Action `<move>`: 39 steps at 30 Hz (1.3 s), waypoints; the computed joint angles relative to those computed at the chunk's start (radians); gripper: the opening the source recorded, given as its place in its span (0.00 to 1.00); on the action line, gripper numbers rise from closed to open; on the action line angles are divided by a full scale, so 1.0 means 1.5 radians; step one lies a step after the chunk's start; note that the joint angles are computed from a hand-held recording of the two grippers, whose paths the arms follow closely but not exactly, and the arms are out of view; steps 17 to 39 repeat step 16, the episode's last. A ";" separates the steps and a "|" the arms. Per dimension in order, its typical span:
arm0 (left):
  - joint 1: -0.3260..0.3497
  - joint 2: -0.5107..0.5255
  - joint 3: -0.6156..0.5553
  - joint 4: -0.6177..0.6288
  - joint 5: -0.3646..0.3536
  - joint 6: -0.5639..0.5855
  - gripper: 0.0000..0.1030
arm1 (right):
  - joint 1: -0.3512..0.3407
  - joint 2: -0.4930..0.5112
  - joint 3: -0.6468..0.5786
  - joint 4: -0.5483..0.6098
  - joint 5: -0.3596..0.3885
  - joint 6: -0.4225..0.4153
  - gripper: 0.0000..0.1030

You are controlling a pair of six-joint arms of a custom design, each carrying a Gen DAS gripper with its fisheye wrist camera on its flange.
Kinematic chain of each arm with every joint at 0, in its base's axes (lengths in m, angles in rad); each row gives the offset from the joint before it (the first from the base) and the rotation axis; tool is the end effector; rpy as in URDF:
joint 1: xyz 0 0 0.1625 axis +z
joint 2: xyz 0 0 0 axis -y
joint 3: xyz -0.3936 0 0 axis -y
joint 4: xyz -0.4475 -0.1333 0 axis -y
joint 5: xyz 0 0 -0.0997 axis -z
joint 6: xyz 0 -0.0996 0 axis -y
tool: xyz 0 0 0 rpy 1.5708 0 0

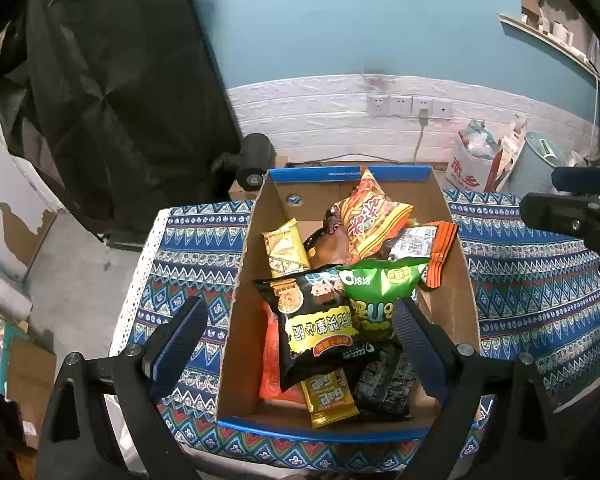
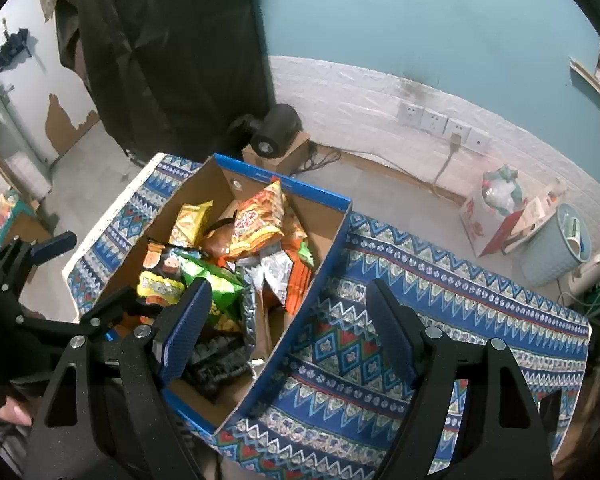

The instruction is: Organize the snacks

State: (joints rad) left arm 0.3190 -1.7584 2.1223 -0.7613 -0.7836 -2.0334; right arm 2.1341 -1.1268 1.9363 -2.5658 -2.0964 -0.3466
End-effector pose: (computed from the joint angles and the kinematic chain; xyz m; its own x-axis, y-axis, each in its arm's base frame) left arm -0.2385 -0.2935 0.2708 -0.5069 -0.4991 -0.7028 0.1929 0.7289 -0.6568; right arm 0.3864 -0.4558 0.1277 -0.5561 -0.6431 0.5265 -0.7588 0.6512 -0.0060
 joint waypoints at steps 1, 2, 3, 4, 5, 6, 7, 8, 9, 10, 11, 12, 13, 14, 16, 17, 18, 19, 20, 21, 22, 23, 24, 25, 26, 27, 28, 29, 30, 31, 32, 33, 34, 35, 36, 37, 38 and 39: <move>0.000 0.000 0.000 0.001 -0.001 -0.002 0.92 | 0.000 0.000 0.000 0.001 0.000 0.001 0.76; 0.000 0.000 -0.001 0.003 -0.001 -0.004 0.92 | 0.000 0.000 0.000 0.002 -0.001 0.001 0.76; 0.000 0.000 -0.001 0.003 -0.002 -0.005 0.92 | 0.000 0.000 0.000 0.003 -0.001 0.001 0.76; 0.000 -0.001 -0.001 0.002 -0.002 -0.004 0.92 | 0.000 0.000 0.000 0.003 -0.001 0.001 0.76; 0.001 -0.001 -0.001 0.001 -0.001 -0.003 0.92 | 0.000 0.000 0.000 0.003 -0.001 0.001 0.76; 0.001 -0.002 0.000 -0.001 -0.001 -0.001 0.92 | 0.000 0.001 0.000 0.002 -0.001 0.001 0.76; 0.001 -0.003 0.001 -0.003 -0.001 0.000 0.92 | 0.000 0.001 0.000 0.002 -0.001 0.001 0.76; 0.001 -0.005 0.002 -0.004 0.000 0.001 0.92 | 0.000 0.001 0.001 0.002 -0.001 0.002 0.76; 0.000 -0.006 0.003 -0.005 0.000 0.001 0.92 | 0.000 0.001 0.001 0.001 -0.001 0.002 0.76; -0.001 -0.006 0.003 -0.005 0.000 0.000 0.92 | 0.000 0.001 0.000 0.003 -0.001 0.001 0.76; -0.002 -0.007 0.004 -0.005 0.001 -0.001 0.92 | 0.000 0.001 0.000 0.003 -0.001 0.001 0.76; -0.004 -0.007 0.004 -0.004 0.002 -0.004 0.92 | 0.000 0.000 0.001 0.003 -0.002 0.002 0.76; -0.005 -0.008 0.004 -0.002 0.002 -0.006 0.92 | 0.000 0.000 0.001 0.003 -0.001 0.002 0.76; -0.006 -0.008 0.004 -0.001 0.003 -0.007 0.92 | 0.000 0.000 0.001 0.003 -0.001 0.002 0.76; -0.006 -0.009 0.004 -0.002 0.002 -0.006 0.92 | 0.000 0.001 0.000 0.002 -0.002 0.002 0.76; -0.006 -0.009 0.004 -0.002 0.002 -0.006 0.92 | 0.000 0.001 0.000 0.002 -0.002 0.002 0.76; -0.006 -0.009 0.004 -0.002 0.002 -0.006 0.92 | 0.000 0.001 0.000 0.002 -0.002 0.002 0.76; -0.006 -0.009 0.004 -0.002 0.002 -0.006 0.92 | 0.000 0.001 0.000 0.002 -0.002 0.002 0.76; -0.006 -0.009 0.004 -0.002 0.002 -0.006 0.92 | 0.000 0.001 0.000 0.002 -0.002 0.002 0.76; -0.006 -0.009 0.004 -0.002 0.002 -0.006 0.92 | 0.000 0.001 0.000 0.002 -0.002 0.002 0.76; -0.006 -0.009 0.004 -0.002 0.002 -0.006 0.92 | 0.000 0.001 0.000 0.002 -0.002 0.002 0.76; -0.006 -0.009 0.004 -0.002 0.002 -0.006 0.92 | 0.000 0.001 0.000 0.002 -0.002 0.002 0.76; -0.006 -0.009 0.004 -0.002 0.002 -0.006 0.92 | 0.000 0.001 0.000 0.002 -0.002 0.002 0.76; -0.006 -0.009 0.004 -0.002 0.002 -0.006 0.92 | 0.000 0.001 0.000 0.002 -0.002 0.002 0.76; -0.006 -0.009 0.004 -0.002 0.002 -0.006 0.92 | 0.000 0.001 0.000 0.002 -0.002 0.002 0.76; -0.006 -0.009 0.004 -0.002 0.002 -0.006 0.92 | 0.000 0.001 0.000 0.002 -0.002 0.002 0.76; -0.006 -0.009 0.004 -0.002 0.002 -0.006 0.92 | 0.000 0.001 0.000 0.002 -0.002 0.002 0.76; -0.006 -0.009 0.004 -0.002 0.002 -0.006 0.92 | 0.000 0.001 0.000 0.002 -0.002 0.002 0.76; -0.006 -0.009 0.004 -0.002 0.002 -0.006 0.92 | 0.000 0.001 0.000 0.002 -0.002 0.002 0.76; -0.006 -0.009 0.004 -0.002 0.002 -0.006 0.92 | 0.000 0.001 0.000 0.002 -0.002 0.002 0.76; -0.006 -0.009 0.004 -0.002 0.002 -0.006 0.92 | 0.000 0.001 0.000 0.002 -0.002 0.002 0.76; -0.006 -0.009 0.004 -0.002 0.002 -0.006 0.92 | 0.000 0.001 0.000 0.002 -0.002 0.002 0.76; -0.006 -0.009 0.004 -0.002 0.002 -0.006 0.92 | 0.000 0.001 0.000 0.002 -0.002 0.002 0.76; -0.006 -0.009 0.004 -0.002 0.002 -0.006 0.92 | 0.000 0.001 0.000 0.002 -0.002 0.002 0.76; -0.006 -0.009 0.004 -0.002 0.002 -0.006 0.92 | 0.000 0.001 0.000 0.002 -0.002 0.002 0.76; -0.006 -0.009 0.004 -0.002 0.002 -0.006 0.92 | 0.000 0.001 0.000 0.002 -0.002 0.002 0.76; -0.006 -0.009 0.004 -0.002 0.002 -0.006 0.92 | 0.000 0.001 0.000 0.002 -0.002 0.002 0.76; -0.006 -0.009 0.004 -0.002 0.002 -0.006 0.92 | 0.000 0.001 0.000 0.002 -0.002 0.002 0.76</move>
